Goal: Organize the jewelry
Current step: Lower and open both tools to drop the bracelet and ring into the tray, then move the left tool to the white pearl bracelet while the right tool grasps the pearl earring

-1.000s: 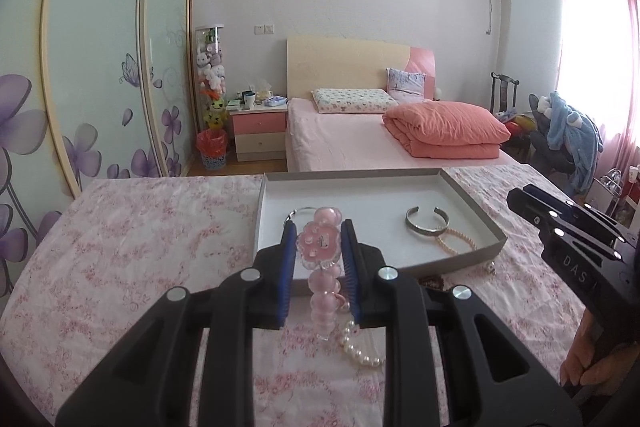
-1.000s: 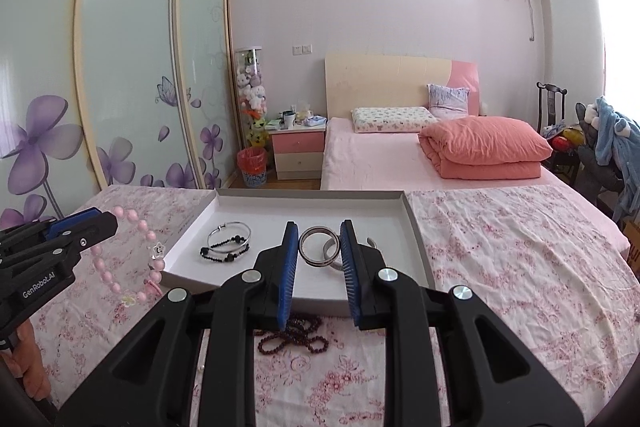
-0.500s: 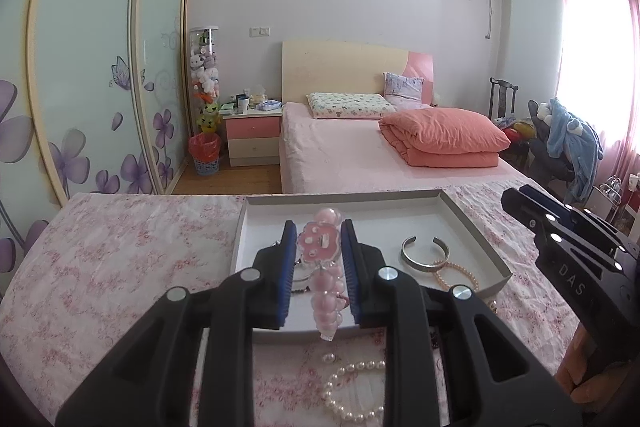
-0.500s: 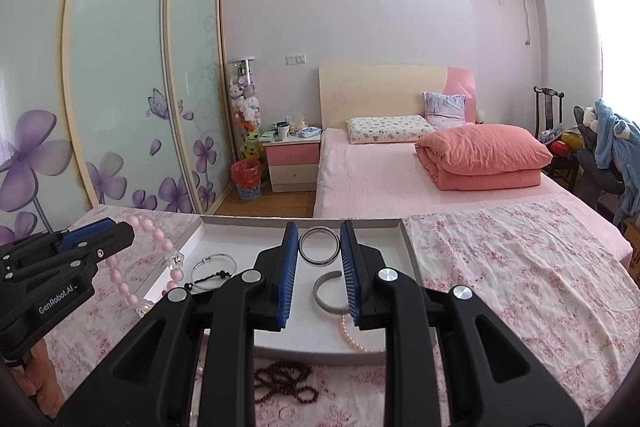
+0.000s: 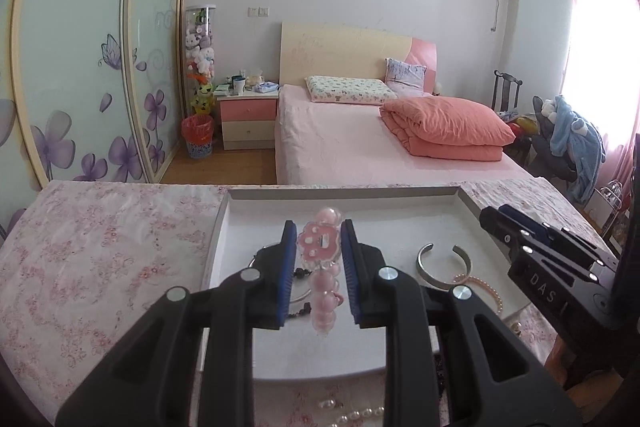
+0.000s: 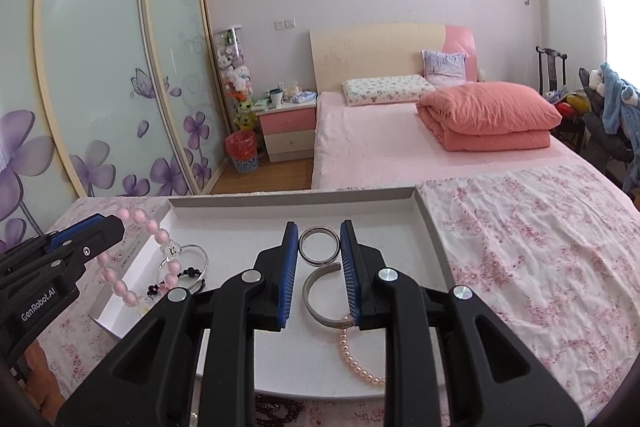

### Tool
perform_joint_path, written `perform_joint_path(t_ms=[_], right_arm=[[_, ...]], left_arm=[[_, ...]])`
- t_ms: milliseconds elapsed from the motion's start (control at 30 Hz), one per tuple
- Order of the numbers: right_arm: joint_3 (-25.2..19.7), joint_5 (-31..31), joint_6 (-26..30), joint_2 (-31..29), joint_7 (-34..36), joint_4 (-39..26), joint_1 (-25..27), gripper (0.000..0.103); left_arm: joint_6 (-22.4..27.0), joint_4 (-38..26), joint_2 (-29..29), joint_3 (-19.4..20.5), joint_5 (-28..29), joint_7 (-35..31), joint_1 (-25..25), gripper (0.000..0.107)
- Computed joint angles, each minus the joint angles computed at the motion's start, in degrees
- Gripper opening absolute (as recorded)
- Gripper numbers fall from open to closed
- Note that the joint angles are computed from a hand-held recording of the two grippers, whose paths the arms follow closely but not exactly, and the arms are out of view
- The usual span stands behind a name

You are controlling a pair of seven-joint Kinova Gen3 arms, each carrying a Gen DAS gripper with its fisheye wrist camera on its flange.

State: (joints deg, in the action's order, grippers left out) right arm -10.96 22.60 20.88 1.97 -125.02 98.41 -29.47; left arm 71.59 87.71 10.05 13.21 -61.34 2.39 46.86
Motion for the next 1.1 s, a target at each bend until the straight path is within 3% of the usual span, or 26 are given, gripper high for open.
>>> perform_joint_path(t_ms=[233,300,400,467,900,1100], right_arm=[[0.02,-10.26,2.03,2.34,8.77,-2.63,1.3,0.023],[0.04,-13.15,2.64,2.57,11.2,-3.04,1.78,0.028],[0.69,-13.93,2.25,2.05,11.44,-2.6,1.69,0.044],[0.93,-14.08,2.1,1.95,11.57,-2.58,1.87,0.044],[0.17,-12.5,3.33,-3.01,10.99,0.27,3.76,0.044],[0.16,-19.37,6.37,-6.28,18.63,2.77,4.51,0.044]], left_arm=[[-5.33,1.1,0.06,-0.91,2.92,-1.49,-2.66,0.023],[-7.04,1.38,-0.29,-1.17,4.49,-2.15,-3.63,0.023],[-8.6,2.88,-1.38,-1.33,4.26,-0.51,-4.08,0.024],[-8.87,3.39,-2.15,-1.06,4.05,0.1,-4.43,0.024],[-0.01,4.46,-5.16,2.91,2.05,3.34,-3.7,0.031],[4.78,6.28,-7.06,5.93,2.48,5.05,-1.99,0.038]])
